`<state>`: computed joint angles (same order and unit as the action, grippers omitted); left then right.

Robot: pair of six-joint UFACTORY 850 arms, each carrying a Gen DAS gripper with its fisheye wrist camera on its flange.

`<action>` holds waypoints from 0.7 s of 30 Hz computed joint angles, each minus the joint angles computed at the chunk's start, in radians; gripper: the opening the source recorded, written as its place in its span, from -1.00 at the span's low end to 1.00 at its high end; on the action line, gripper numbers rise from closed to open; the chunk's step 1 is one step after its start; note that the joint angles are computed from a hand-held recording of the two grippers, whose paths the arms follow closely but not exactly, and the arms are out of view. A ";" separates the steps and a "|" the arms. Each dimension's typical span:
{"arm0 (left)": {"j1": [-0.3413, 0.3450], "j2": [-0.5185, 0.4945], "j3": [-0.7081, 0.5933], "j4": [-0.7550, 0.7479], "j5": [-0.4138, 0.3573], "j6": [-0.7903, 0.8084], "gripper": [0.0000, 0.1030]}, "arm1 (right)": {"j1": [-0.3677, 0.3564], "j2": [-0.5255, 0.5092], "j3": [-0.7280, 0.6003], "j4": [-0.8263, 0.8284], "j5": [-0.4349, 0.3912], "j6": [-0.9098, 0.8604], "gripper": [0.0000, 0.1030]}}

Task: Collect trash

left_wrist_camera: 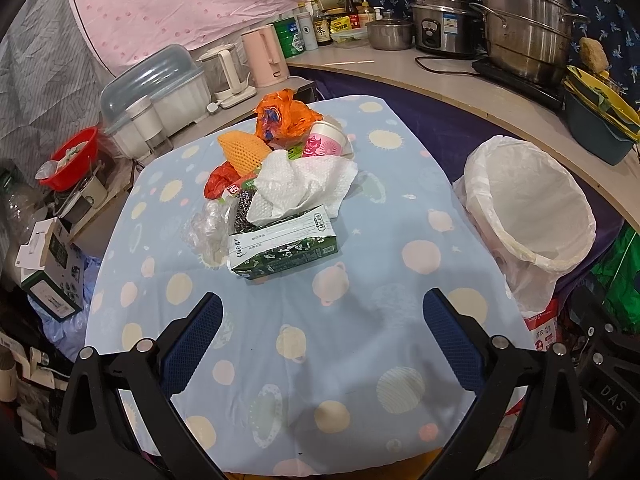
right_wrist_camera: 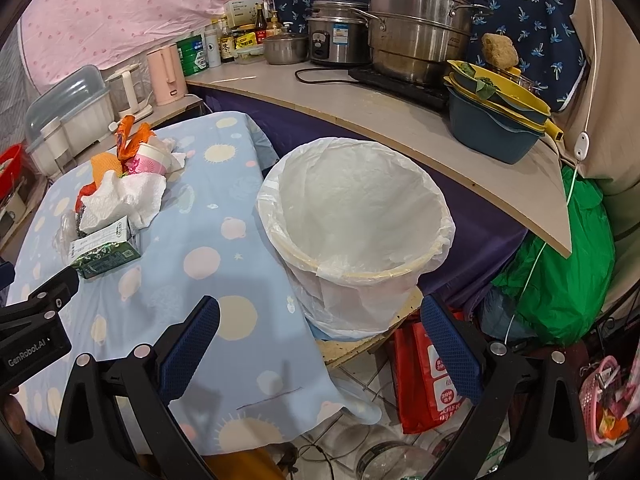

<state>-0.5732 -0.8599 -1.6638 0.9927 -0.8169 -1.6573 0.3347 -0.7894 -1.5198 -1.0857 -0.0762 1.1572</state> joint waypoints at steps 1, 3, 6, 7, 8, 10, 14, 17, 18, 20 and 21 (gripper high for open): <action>0.002 0.003 0.003 0.001 0.002 0.002 0.86 | 0.000 0.000 0.001 -0.008 -0.001 0.009 0.87; 0.001 0.006 0.006 0.004 0.003 0.001 0.86 | -0.001 0.002 0.003 -0.016 -0.001 0.018 0.87; 0.001 0.007 0.008 0.005 0.004 0.002 0.86 | -0.002 0.004 0.006 -0.029 0.000 0.030 0.87; 0.001 0.007 0.008 0.005 0.004 0.001 0.86 | -0.002 0.004 0.005 -0.029 0.000 0.031 0.87; 0.001 0.007 0.008 0.005 0.004 0.001 0.86 | -0.003 0.005 0.007 -0.042 0.000 0.044 0.87; 0.000 0.006 0.007 0.006 0.004 0.000 0.86 | -0.003 0.006 0.007 -0.042 0.000 0.044 0.87; 0.000 0.006 0.005 0.003 0.006 0.004 0.86 | -0.003 0.007 0.006 -0.057 -0.004 0.061 0.87; 0.001 0.007 0.006 0.001 0.010 0.005 0.86 | -0.002 0.006 0.004 -0.046 -0.009 0.050 0.87; 0.002 0.007 0.007 0.000 0.013 0.006 0.86 | 0.000 0.003 0.000 -0.015 -0.012 0.019 0.87; 0.006 0.009 0.010 -0.001 0.021 0.006 0.86 | 0.002 0.001 -0.004 0.001 -0.017 0.002 0.87; 0.008 0.009 0.011 -0.004 0.026 0.007 0.86 | 0.004 -0.001 -0.009 0.010 -0.021 -0.007 0.87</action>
